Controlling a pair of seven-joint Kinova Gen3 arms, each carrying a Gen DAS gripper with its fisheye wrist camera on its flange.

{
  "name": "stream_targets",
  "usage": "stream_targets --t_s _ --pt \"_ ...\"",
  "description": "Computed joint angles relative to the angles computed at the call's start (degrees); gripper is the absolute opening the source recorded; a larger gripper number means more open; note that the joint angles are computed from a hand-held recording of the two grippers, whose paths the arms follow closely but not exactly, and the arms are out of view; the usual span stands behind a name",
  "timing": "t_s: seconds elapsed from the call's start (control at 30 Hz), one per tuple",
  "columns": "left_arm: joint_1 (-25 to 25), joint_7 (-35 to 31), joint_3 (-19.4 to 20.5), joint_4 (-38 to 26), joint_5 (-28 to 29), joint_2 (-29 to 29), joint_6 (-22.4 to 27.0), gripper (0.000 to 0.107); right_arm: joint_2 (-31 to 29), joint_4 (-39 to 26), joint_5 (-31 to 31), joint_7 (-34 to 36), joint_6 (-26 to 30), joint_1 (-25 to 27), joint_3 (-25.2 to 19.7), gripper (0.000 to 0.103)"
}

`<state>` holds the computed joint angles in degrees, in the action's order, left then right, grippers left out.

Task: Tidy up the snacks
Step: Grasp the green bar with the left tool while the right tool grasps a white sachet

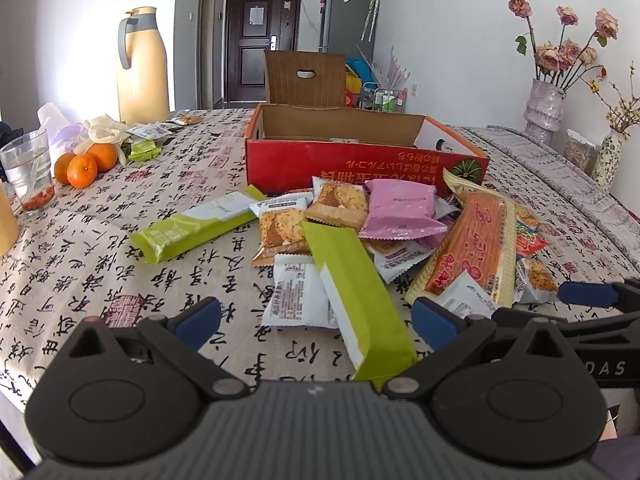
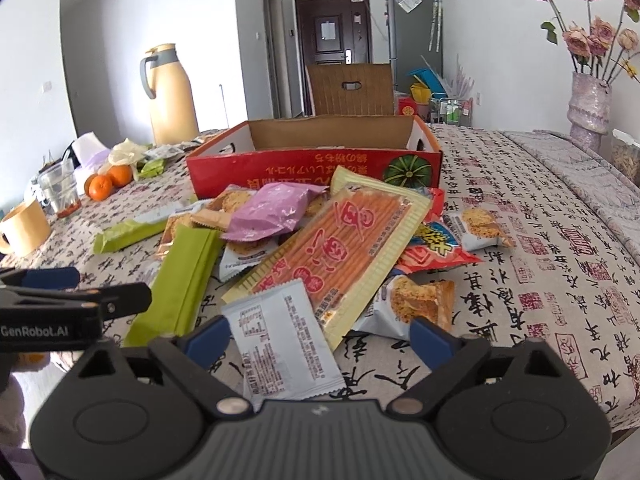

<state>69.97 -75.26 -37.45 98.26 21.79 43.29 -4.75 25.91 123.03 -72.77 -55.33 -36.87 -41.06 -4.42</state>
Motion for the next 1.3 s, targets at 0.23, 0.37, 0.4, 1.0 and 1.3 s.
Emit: stream_targets --t_s 0.23,0.37,0.4,1.0,1.3 --pt "-1.5 1.08 0.86 0.15 -0.51 -0.2 0.48 0.103 1.97 -3.08 -1.11 5.8 3.51 0.08 0.9 0.07" --pt "-2.78 1.03 2.21 0.34 -1.08 -0.6 0.35 0.103 3.35 -5.68 -4.5 12.24 5.27 0.06 1.42 0.062" --pt "-2.97 1.03 2.44 0.33 -1.17 -0.62 0.35 0.103 3.73 -6.4 -6.12 14.2 5.49 -0.03 1.51 0.059" --pt "-1.02 5.77 -0.42 -4.49 -5.83 1.79 5.7 0.103 1.29 -0.83 6.58 -1.19 2.05 1.02 0.51 0.043" --pt "2.45 15.27 -7.34 -16.85 -10.69 8.78 19.45 0.091 -0.03 3.22 11.77 -9.91 -1.69 1.36 1.71 0.044"
